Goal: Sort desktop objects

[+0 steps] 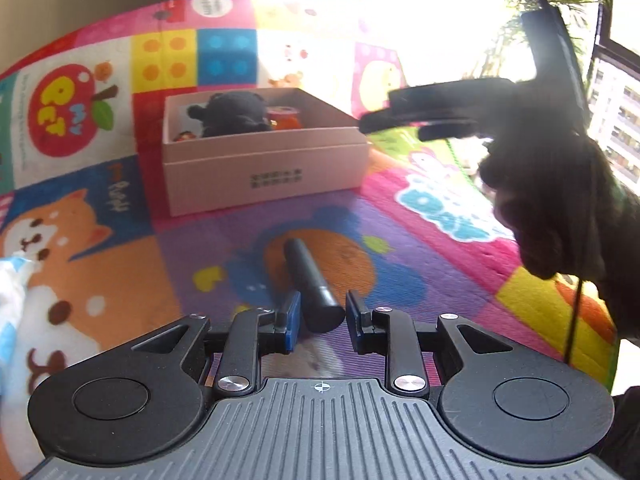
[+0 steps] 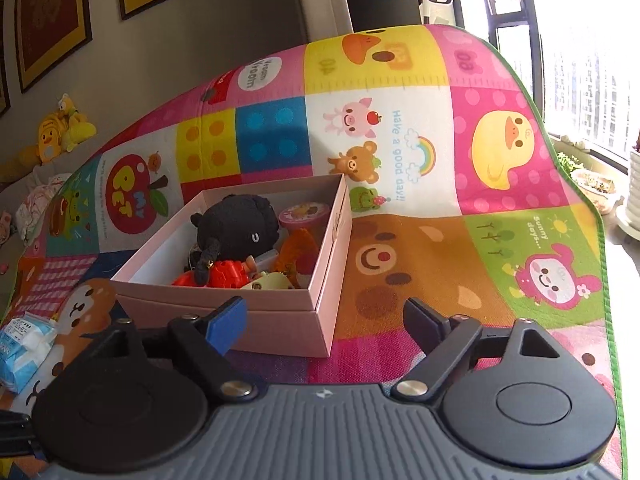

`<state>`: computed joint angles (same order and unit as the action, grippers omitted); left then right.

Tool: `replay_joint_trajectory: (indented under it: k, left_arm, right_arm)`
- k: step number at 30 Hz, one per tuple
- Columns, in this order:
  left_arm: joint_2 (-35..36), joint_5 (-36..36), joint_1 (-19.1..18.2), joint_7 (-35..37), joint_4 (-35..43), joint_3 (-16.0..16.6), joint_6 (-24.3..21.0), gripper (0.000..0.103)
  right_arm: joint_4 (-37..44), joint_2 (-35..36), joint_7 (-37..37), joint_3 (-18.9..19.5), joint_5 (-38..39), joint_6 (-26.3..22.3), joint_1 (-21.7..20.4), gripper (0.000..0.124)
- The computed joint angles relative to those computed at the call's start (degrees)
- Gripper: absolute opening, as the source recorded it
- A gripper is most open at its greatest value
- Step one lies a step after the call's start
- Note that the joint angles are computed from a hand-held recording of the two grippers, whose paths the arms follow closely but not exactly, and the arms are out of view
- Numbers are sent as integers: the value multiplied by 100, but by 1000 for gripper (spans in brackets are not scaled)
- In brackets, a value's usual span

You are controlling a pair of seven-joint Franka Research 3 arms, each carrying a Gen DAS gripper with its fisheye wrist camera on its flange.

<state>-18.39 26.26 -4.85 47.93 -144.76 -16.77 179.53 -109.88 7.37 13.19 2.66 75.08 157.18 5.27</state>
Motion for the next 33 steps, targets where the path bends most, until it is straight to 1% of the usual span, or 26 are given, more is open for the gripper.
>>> replay_joint_trajectory:
  k: [1, 2, 3, 4, 6, 7, 8, 10, 11, 12, 13, 14, 15, 16, 17, 18, 19, 21, 22, 23, 25, 27, 31, 32, 33]
  left_arm:
    - [58, -47, -129, 58, -7, 81, 118, 30]
    - [103, -66, -173, 83, -9, 94, 225, 32]
    - [125, -73, -157, 89, -9, 74, 306, 36]
    - [100, -36, 39, -2, -27, -102, 385, 39]
    - [-37, 24, 527, -229, -92, -490, 497, 51]
    - [-131, 31, 723, -319, -139, -620, 519, 52]
    - [-244, 23, 881, -402, -195, -711, 510, 54]
    - [-476, -9, 1111, -556, -308, -802, 447, 61]
    - [-609, -20, 1276, -665, -364, -876, 408, 69]
    - [-726, -22, 1434, -778, -412, -953, 378, 75]
    - [-832, -20, 1577, -889, -459, -1020, 355, 77]
    - [-925, -21, 1678, -983, -511, -1033, 348, 78]
    - [-967, -23, 1722, -1047, -546, -1011, 358, 80]
    - [-1000, -30, 1773, -1117, -577, -1008, 366, 81]
    - [-1034, -35, 1828, -1184, -603, -1024, 370, 83]
    - [-1077, -39, 1883, -1251, -637, -1042, 379, 84]
    - [-1102, -36, 1927, -1303, -662, -1064, 398, 85]
    - [-1119, -60, 1937, -1385, -722, -1048, 455, 87]
    - [-1099, -76, 1935, -1413, -737, -1042, 484, 88]
    - [-1078, -92, 1908, -1421, -745, -1013, 492, 88]
    - [-1011, -118, 1879, -1434, -742, -997, 501, 88]
    - [-934, -132, 1827, -1427, -714, -963, 481, 89]
    - [-829, -110, 1744, -1389, -655, -928, 444, 93]
    - [-838, -89, 1779, -1397, -645, -972, 429, 94]
    - [-861, -71, 1809, -1414, -646, -1009, 418, 95]
  right_arm:
    - [99, 80, 76, 21, -45, 180, 51, 81]
    - [204, 174, 184, 49, -134, 392, 107, 78]
    - [322, 276, 359, 66, -326, 489, 146, 77]
    - [437, 370, 520, 86, -543, 475, 163, 74]
    - [615, 535, 696, 161, -921, 523, 204, 71]
    - [702, 629, 758, 204, -1125, 630, 244, 66]
    - [794, 732, 854, 238, -1373, 736, 290, 62]
    - [987, 957, 1234, 250, -1948, 1029, 416, 58]
    - [1093, 1070, 1476, 230, -2197, 1158, 476, 58]
    - [1209, 1185, 1913, 90, -2632, 1196, 611, 58]
    - [1342, 1309, 2483, -153, -3170, 1164, 816, 58]
    - [1509, 1433, 2963, -372, -3630, 999, 972, 58]
    - [1731, 1573, 3340, -539, -4030, 690, 1066, 58]
    - [1914, 1686, 3539, -579, -4259, 445, 1066, 58]
    - [2110, 1806, 3595, -537, -4412, 159, 999, 58]
    - [2176, 1863, 3544, -341, -4552, 71, 835, 57]
    - [2071, 1856, 3370, -329, -4565, 302, 870, 57]
    - [1697, 1788, 2776, -4, -4718, 997, 723, 57]
    - [1549, 1766, 2465, 244, -4713, 1264, 557, 57]
    - [1465, 1742, 2055, 633, -4436, 1409, 255, 57]
    - [1533, 1718, 1700, 1057, -4183, 1094, -141, 55]
    - [1537, 1650, 1132, 1346, -3781, 810, -406, 53]
    - [1502, 1421, -25, 1675, -2803, 212, -805, 52]
    - [1462, 1306, -190, 1696, -2522, 71, -906, 54]
    - [1417, 1165, -183, 1640, -2321, -145, -988, 56]
